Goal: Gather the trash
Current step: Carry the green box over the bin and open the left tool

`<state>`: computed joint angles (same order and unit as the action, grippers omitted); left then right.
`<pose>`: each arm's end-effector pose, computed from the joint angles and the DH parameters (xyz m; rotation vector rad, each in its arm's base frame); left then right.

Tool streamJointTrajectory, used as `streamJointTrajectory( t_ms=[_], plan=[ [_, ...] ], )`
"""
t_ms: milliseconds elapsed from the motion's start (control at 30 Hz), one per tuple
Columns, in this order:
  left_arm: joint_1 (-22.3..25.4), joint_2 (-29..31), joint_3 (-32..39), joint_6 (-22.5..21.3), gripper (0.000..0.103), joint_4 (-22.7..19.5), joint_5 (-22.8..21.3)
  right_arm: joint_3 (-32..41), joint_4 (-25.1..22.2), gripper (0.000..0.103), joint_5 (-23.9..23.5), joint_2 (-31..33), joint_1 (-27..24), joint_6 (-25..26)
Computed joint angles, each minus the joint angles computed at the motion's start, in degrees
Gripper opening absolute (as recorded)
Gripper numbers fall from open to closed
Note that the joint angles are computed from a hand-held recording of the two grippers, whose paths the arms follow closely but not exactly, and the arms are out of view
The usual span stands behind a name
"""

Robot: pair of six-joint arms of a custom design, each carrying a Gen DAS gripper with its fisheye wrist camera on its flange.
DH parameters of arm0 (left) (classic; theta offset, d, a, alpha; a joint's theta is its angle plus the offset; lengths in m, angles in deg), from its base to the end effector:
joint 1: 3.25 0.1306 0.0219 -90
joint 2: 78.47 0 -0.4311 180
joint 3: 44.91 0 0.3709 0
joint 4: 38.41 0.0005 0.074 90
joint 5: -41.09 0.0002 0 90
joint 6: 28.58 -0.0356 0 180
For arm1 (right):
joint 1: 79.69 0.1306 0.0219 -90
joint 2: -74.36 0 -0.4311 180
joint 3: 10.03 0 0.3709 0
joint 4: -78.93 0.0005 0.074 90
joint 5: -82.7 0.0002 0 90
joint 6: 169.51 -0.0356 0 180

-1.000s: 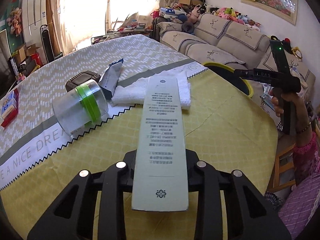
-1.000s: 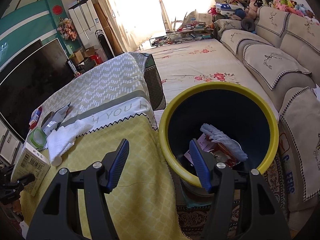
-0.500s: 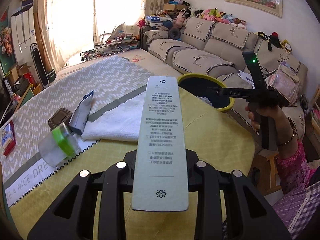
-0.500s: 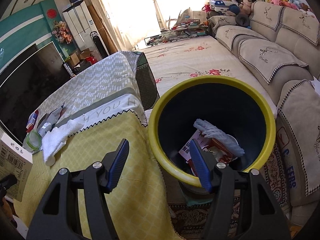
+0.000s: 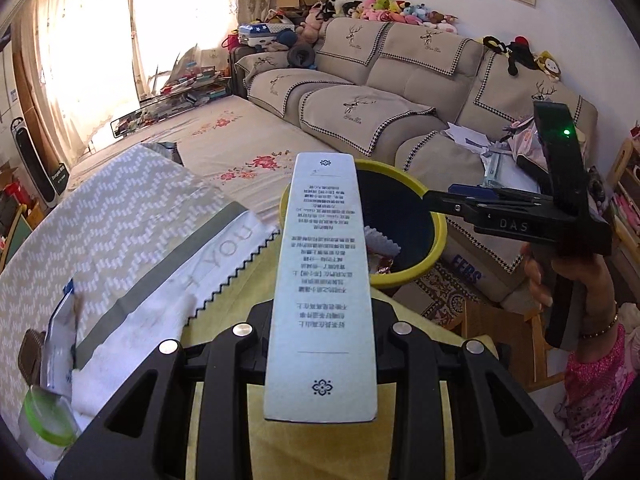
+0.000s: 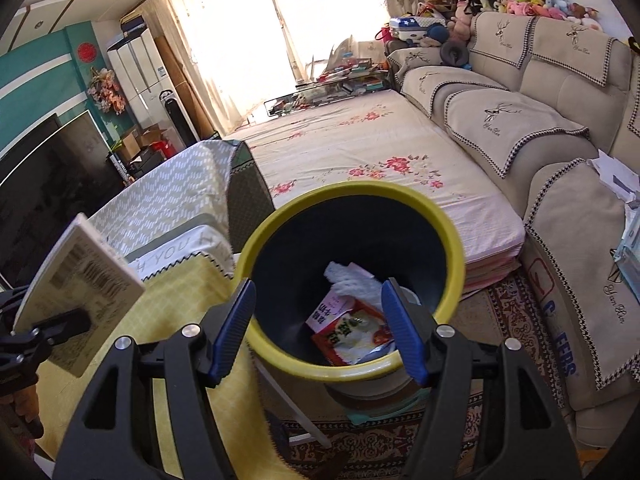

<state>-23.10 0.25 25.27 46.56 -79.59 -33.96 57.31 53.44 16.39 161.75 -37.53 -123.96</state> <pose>0.3488 -0.1362 0.4155 0.8357 2.2825 -0.3570 0.3251 0.2744 0.3579 0.2422 2.2877 0.2927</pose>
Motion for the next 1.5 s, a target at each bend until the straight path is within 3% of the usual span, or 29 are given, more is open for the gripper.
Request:
streamJointTrajectory(
  t_ms=[533, 1167, 1200, 1233, 1300, 1500],
  plan=[
    [-10.55, 18.77, 13.81, 4.67, 0.03, 1.97, -5.71, -6.83, -0.3, 0.062, -1.05, -6.68, -6.46, -1.46],
    [-12.23, 26.27, 18.97, 5.9, 0.031, 1.95, -8.56, -8.33, 0.34, 0.062, -4.11, -6.59, -8.83, -1.0],
    [-12.25, 26.48, 19.15, 6.05, 0.033, 1.99, -8.8, -8.27, 0.34, 0.062, -4.14, -6.5, -8.79, -1.05],
    [-12.19, 26.56, 19.31, 6.19, 0.044, 2.08, -9.06, -8.02, 0.1, 0.062, -3.95, -6.32, -8.48, -1.36],
    [-12.22, 26.25, 18.98, 6.64, 0.055, 3.08, -9.42, -7.88, -0.11, 0.062, -3.96, -6.17, -8.29, -1.6],
    [-12.17, 23.8, 17.8, 6.82, 0.056, 4.13, -9.91, -7.3, -0.33, 0.062, -4.37, -5.9, -8.2, -1.22]
  ],
)
